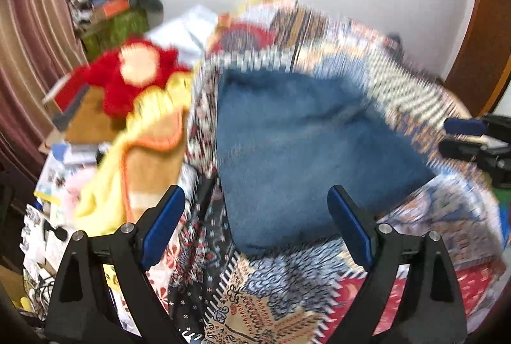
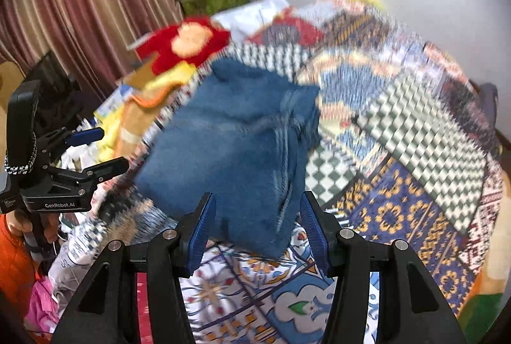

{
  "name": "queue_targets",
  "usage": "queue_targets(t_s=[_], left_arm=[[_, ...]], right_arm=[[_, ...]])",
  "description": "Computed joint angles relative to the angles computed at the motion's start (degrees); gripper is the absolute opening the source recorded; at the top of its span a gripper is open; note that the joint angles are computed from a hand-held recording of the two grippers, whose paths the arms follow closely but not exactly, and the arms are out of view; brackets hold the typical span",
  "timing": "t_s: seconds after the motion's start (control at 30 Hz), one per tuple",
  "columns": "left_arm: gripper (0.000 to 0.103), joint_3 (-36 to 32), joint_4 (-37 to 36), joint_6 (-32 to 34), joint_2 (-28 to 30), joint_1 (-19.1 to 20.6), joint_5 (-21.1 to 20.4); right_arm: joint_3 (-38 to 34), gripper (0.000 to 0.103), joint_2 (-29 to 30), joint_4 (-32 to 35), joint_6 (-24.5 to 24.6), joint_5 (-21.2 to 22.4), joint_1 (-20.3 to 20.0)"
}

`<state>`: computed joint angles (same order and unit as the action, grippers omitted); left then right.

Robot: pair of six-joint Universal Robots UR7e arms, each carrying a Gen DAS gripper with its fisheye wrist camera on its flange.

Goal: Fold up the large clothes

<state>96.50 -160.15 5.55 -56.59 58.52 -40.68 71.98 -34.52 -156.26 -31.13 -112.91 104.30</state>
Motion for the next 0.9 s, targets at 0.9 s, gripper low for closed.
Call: queue_targets(t_s=[0.9], left_arm=[[0.103, 18.33, -55.09, 25.91, -8.41, -21.15, 4.76]], right_arm=[[29.9, 0.071, -14.55, -49.47, -3.41, 9.12, 11.89]])
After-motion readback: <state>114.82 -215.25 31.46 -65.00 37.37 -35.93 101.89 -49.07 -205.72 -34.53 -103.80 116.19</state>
